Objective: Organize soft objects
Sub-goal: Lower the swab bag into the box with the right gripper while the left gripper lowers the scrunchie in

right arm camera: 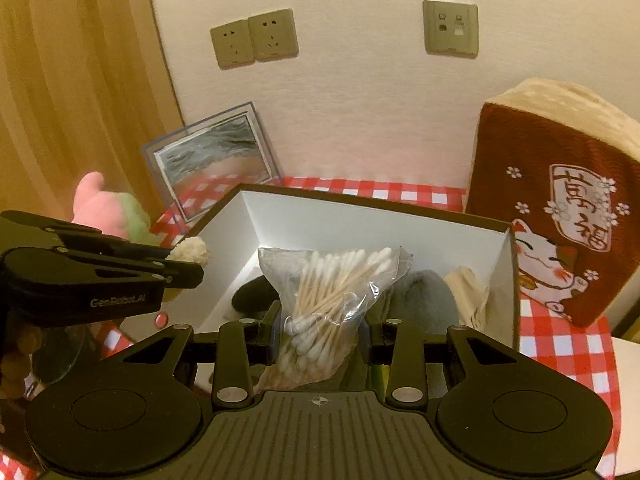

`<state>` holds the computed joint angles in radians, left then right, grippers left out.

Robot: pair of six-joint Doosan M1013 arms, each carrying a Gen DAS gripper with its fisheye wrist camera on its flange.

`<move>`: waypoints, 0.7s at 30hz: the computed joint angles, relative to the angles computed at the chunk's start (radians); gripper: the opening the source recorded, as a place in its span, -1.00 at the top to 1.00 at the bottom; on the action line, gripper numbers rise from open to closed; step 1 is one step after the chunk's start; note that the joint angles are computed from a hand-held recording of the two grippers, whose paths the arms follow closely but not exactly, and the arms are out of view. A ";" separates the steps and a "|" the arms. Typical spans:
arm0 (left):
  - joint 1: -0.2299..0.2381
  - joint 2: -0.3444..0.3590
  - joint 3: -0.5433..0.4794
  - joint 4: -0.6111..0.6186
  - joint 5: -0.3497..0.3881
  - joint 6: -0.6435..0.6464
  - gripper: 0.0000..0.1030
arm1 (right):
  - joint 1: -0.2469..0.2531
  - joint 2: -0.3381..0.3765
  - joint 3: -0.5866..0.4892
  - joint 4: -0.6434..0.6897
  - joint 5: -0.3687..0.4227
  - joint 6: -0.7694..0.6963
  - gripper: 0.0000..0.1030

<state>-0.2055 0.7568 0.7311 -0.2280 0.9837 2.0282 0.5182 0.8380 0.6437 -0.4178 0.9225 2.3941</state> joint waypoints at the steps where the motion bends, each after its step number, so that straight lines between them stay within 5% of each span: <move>1: -0.001 0.012 -0.020 0.007 0.010 -0.007 0.58 | -0.004 0.009 -0.016 0.007 0.007 -0.005 0.28; 21: -0.007 0.189 -0.322 0.033 0.162 -0.045 0.57 | -0.048 0.182 -0.322 0.101 0.146 -0.113 0.28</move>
